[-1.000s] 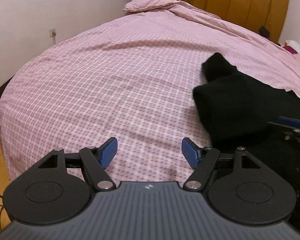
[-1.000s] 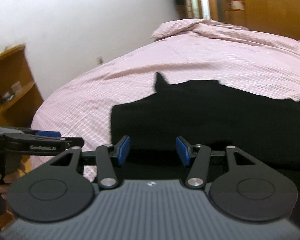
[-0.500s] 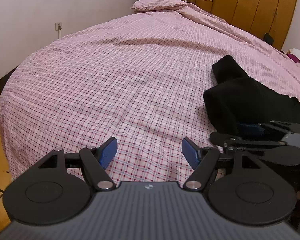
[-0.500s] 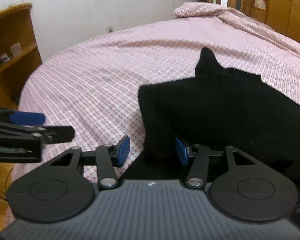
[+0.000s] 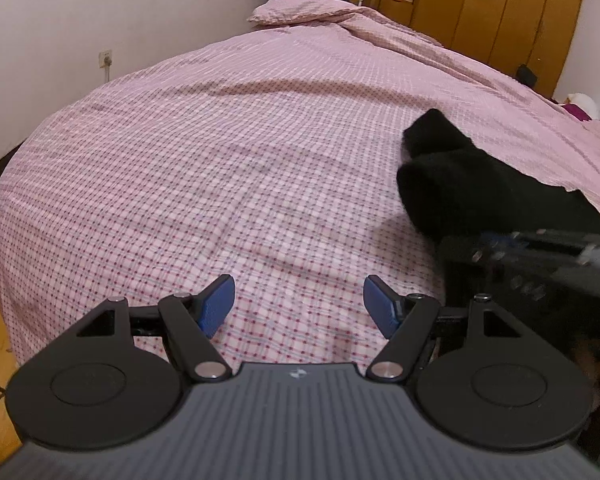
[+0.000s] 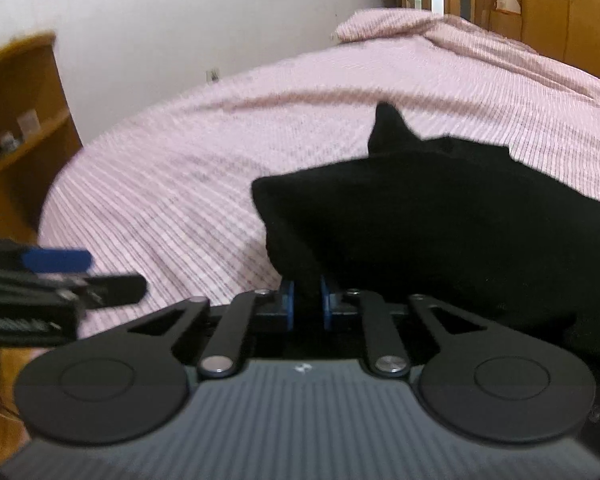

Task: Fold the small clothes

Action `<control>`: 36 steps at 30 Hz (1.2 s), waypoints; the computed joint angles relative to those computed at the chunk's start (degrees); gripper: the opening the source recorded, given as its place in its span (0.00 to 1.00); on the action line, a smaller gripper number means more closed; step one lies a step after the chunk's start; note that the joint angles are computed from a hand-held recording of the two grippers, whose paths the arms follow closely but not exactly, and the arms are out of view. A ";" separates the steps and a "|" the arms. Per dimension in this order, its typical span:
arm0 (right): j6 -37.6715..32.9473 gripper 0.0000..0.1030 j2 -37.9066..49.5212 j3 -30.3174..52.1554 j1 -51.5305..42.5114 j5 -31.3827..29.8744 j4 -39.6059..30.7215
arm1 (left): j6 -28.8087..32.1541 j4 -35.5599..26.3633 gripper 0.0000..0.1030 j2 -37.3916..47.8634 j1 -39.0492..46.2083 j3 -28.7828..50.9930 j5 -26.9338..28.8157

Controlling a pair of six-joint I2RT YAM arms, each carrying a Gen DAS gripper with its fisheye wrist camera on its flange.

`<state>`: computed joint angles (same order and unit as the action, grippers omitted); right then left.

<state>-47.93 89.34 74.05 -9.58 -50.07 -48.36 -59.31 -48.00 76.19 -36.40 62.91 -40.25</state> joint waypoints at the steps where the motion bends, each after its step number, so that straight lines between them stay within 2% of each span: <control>1: -0.66 0.13 0.60 1.83 -1.25 -2.03 -2.13 | 0.37 0.10 0.74 0.35 -0.19 0.49 -0.14; 5: -2.93 0.13 5.61 12.50 -6.85 -10.27 -13.14 | 2.06 0.87 0.74 2.01 -0.75 2.53 -0.54; 7: -2.50 0.13 7.96 17.32 -9.64 -13.17 -16.05 | 2.90 1.25 0.74 3.07 -0.93 3.80 -0.55; 10: 0.57 0.13 10.94 22.84 -13.49 -15.84 -16.65 | 4.65 2.33 0.73 4.61 -1.13 5.55 -0.53; 13: 5.97 0.13 13.48 26.17 -16.96 -16.82 -13.08 | 6.84 3.60 0.73 6.66 -1.31 7.82 -0.61; 19: 18.49 0.13 20.30 30.93 -22.27 -13.74 -3.52 | 12.10 7.69 0.73 10.82 -1.37 12.02 -0.47; 25: 24.79 0.13 26.96 32.90 -26.07 -7.52 3.52 | 16.49 10.99 0.73 15.99 -1.22 16.83 -0.10; 28: 25.81 0.13 31.61 35.29 -26.88 -4.03 5.32 | 18.00 11.65 0.73 18.67 -1.23 19.55 0.34; 32: 20.19 0.16 41.37 47.06 -27.16 -0.96 -4.63 | 21.68 13.41 0.72 21.77 -1.55 22.54 0.57; 35: 17.71 0.26 43.72 51.02 -28.09 -0.73 -8.38 | 24.37 14.77 0.71 23.68 -1.60 24.53 0.44; 36: 17.76 0.33 43.20 50.69 -28.47 -0.98 -8.02 | 25.07 15.26 0.71 24.20 -1.52 25.10 0.56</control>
<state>-30.17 132.55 124.74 -38.06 -51.05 -56.38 -34.25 -32.74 100.39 -37.92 88.01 -39.69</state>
